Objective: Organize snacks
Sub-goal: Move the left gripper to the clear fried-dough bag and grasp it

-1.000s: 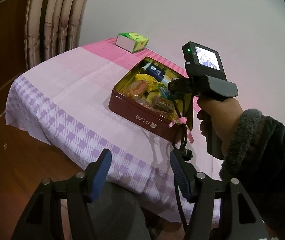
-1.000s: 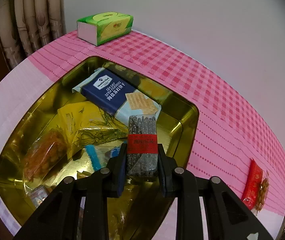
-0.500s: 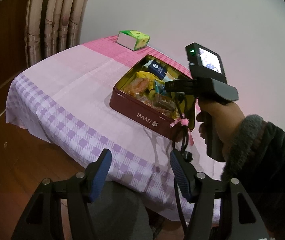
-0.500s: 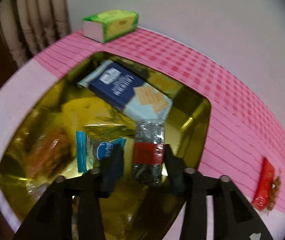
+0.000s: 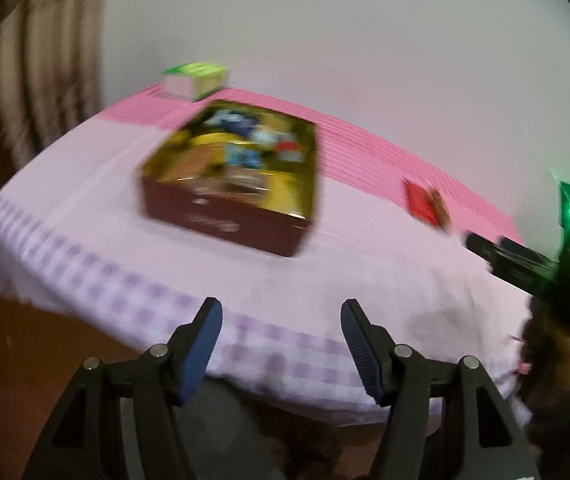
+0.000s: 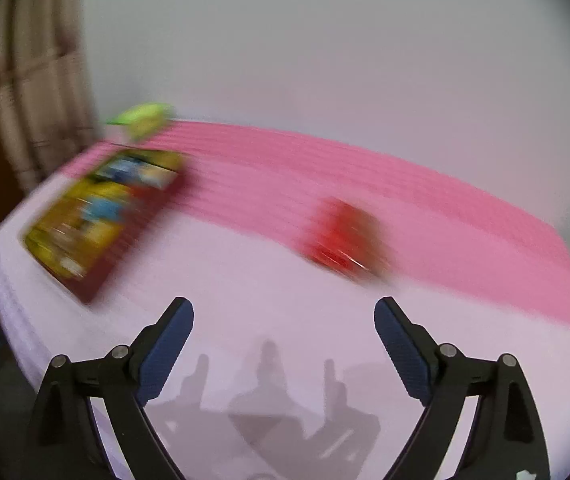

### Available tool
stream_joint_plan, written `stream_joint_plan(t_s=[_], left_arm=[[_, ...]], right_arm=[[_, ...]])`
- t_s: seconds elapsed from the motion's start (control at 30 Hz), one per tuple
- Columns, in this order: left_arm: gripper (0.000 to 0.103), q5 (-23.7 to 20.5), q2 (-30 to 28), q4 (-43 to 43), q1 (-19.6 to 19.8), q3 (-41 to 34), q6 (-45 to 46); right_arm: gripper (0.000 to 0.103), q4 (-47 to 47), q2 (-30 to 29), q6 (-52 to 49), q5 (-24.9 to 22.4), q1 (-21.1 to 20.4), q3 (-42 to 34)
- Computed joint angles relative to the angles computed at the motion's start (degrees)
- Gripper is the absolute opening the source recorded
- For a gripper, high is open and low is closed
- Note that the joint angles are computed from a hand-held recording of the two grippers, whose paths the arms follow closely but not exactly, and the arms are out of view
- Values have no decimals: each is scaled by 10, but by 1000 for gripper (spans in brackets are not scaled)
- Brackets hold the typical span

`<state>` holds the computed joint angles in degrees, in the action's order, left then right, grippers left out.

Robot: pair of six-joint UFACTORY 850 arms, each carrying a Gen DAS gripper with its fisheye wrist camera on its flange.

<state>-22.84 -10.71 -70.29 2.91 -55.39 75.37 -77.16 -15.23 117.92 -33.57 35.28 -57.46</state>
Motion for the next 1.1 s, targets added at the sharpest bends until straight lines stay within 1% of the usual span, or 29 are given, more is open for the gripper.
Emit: stream_joint_plan(t_s=[0.1,0.2,0.23,0.27,0.3,0.33,0.37,0.4,0.43,0.5,0.53,0.57,0.6,0.7,0.77,0.83,0.93,1.03,1.07,1.1], left_arm=[[63,-20,-11,-8,-40,-5,50],[63,-23,-42,-16,-88,-40,60],[63,-23,-59,-15,-106,-61,52],[63,-28,-80,-13,-124,-90,35],[63,-37,-99,-8,-136,-116,16],[63,-46,-122,2,-150,-149,-11],[63,-48,-149,-1,-166,-186,-32],[63,-53,-173,7,-177,-218,-56],[63,-58,-194,32,-185,-249,-91],[63,-28,-230,75,-209,-300,-164],[63,-16,-247,97,-221,-325,-192],[63,1,-261,138,-233,-345,-233],[63,12,-276,193,-242,-365,-293],[63,10,-333,355,-265,-435,-473],[63,19,-350,474,-277,-454,-581],[63,17,-369,526,-283,-474,-628],[63,43,-379,634,-297,-479,-716],[63,51,-381,692,-305,-479,-755],[55,48,-382,718,-308,-480,-773],[45,36,-385,734,-312,-487,-775]], right_arm=[[90,-12,80,131,6,-5,129],[91,-44,143,269,-1,4,227],[91,-55,155,304,-1,3,247],[91,-66,166,335,10,-5,261],[91,-93,179,374,31,-19,272],[91,-125,190,408,41,-28,280],[91,-155,203,434,38,-35,286],[91,-162,209,435,27,-32,287],[91,-159,215,419,16,-29,286],[92,-150,222,382,0,-22,282],[92,-150,226,377,-4,-20,283],[92,-163,232,386,-2,-23,288],[92,-192,241,415,6,-27,295],[92,-215,256,445,9,-25,307],[92,-224,267,455,7,-25,313],[92,-234,275,471,3,-24,318],[92,-247,277,489,7,-30,320],[92,-266,273,511,14,-37,320],[92,-288,269,528,-5,-34,323],[92,-286,270,526,-4,-35,323]])
